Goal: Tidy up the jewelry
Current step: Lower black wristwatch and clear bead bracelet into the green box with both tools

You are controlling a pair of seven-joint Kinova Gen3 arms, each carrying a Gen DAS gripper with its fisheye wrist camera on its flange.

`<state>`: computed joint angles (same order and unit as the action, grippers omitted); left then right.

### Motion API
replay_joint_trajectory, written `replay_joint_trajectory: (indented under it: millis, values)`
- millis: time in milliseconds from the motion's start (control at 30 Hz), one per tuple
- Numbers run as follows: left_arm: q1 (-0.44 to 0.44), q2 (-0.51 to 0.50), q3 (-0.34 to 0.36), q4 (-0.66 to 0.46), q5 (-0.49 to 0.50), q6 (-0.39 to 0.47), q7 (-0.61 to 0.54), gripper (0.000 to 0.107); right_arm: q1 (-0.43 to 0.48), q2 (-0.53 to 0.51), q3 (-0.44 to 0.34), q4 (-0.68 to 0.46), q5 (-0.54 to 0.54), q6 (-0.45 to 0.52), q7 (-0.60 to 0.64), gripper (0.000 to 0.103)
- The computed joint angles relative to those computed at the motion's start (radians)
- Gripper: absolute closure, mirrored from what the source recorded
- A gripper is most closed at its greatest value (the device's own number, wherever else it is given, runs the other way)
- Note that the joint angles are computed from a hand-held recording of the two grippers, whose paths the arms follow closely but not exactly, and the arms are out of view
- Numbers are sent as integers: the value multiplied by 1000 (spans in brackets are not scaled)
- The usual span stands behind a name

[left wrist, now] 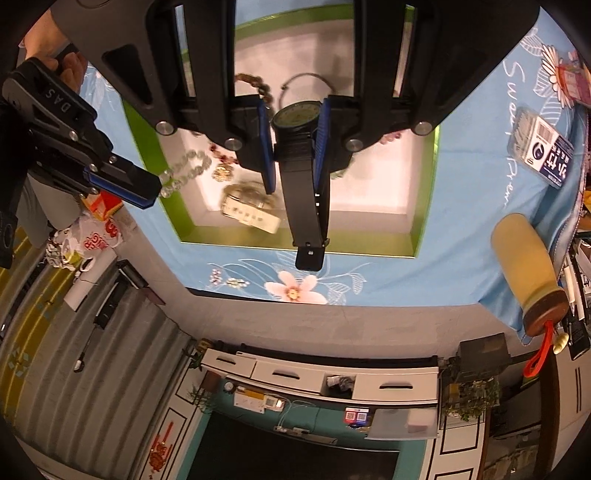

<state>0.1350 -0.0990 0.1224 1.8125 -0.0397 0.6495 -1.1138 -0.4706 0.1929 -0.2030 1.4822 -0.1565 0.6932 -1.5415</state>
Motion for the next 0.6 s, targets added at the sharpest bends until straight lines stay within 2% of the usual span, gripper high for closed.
replay_joint_trajectory:
  millis: [600]
  values:
    - [-26,56,-30,-5,-36,26,11,87,-39,113,6,-99,30,70,-18,96]
